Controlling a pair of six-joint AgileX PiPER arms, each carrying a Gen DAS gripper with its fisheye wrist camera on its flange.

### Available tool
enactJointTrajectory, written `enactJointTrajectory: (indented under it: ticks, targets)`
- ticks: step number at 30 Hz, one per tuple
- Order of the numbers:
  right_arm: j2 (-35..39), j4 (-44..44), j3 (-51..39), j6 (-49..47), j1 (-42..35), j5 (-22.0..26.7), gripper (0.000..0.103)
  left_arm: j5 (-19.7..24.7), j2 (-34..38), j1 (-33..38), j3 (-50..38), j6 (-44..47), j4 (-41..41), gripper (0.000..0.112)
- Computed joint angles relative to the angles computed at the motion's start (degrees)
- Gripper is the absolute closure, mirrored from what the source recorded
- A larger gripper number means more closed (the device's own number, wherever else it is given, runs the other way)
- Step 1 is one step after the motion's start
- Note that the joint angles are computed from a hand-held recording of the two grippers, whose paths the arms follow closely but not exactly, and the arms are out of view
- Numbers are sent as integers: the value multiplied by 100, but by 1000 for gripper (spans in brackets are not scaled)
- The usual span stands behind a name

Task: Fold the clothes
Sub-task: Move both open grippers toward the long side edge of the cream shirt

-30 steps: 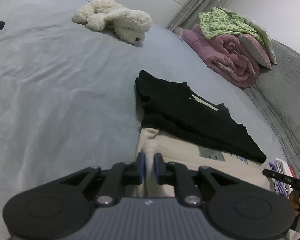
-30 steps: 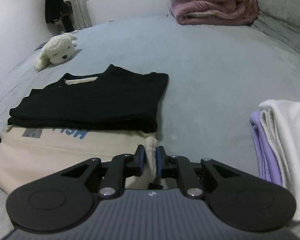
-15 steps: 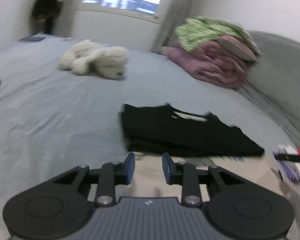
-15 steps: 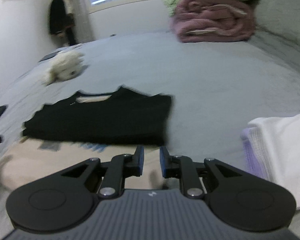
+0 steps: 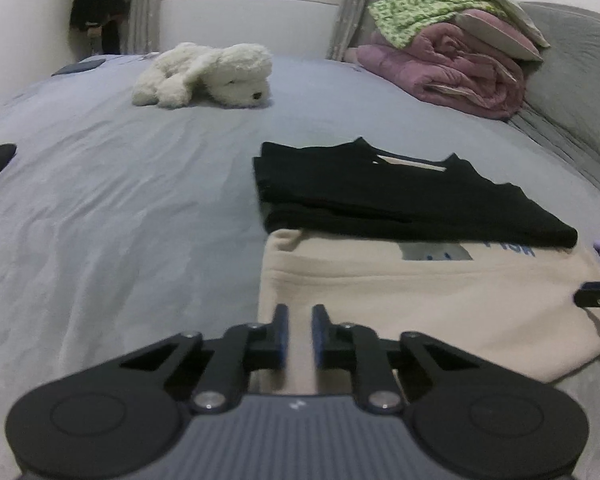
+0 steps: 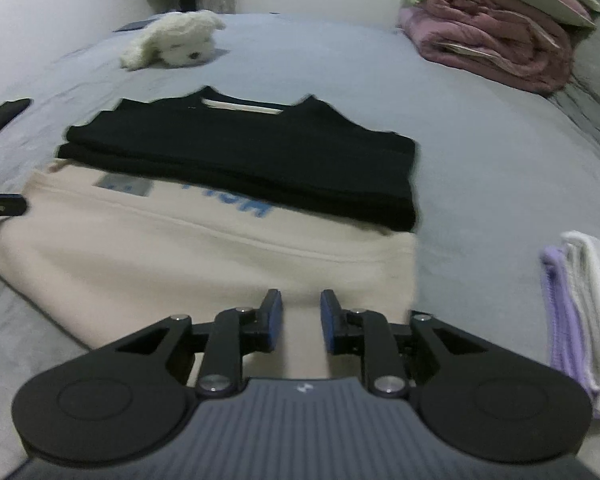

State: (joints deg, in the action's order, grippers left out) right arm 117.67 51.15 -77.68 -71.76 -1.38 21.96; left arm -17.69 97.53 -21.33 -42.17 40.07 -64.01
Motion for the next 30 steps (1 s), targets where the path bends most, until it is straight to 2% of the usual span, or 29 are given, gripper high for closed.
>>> enactJointTrajectory:
  ticks: [4,6,7,8,14,16,18,24,27,30]
  targets:
    - [63,-674,-234,900,-224,57,84,-72,-11,-67,55,-14,-55,104]
    - [82,-1082,-275,1387,-226,-120,85,-112,7,-106,48,69,-135,104]
    - [91,-1255,-271,1588,-213,-228,73,-105,1,-104,54,64,-134,104]
    - [114,-1349,-285,1711,-214,-272,69,-95,-10,-98,65,37,-120,104]
    - [84,-1207,-231,1714,-206,-346,71,-56,-79,-102,27,335,-488,104]
    - [2,-852,-105,1404,-208,-530,71,-138,-161,-132,38,559,-719,104]
    - [-65,-297,-1,870,-210,-667,71,-483,-232,-287,61,896,-1039,103]
    - [-321,1847,387,-1328,-157,-234,71,-831,-400,-705,97,1033,-989,102]
    - [-469,2440,692,-2049,60,-13,71,-953,-275,-1010,-20,1048,-839,102]
    - [-531,2707,948,-2409,386,20,71,-890,-72,-1221,-211,1134,-917,102]
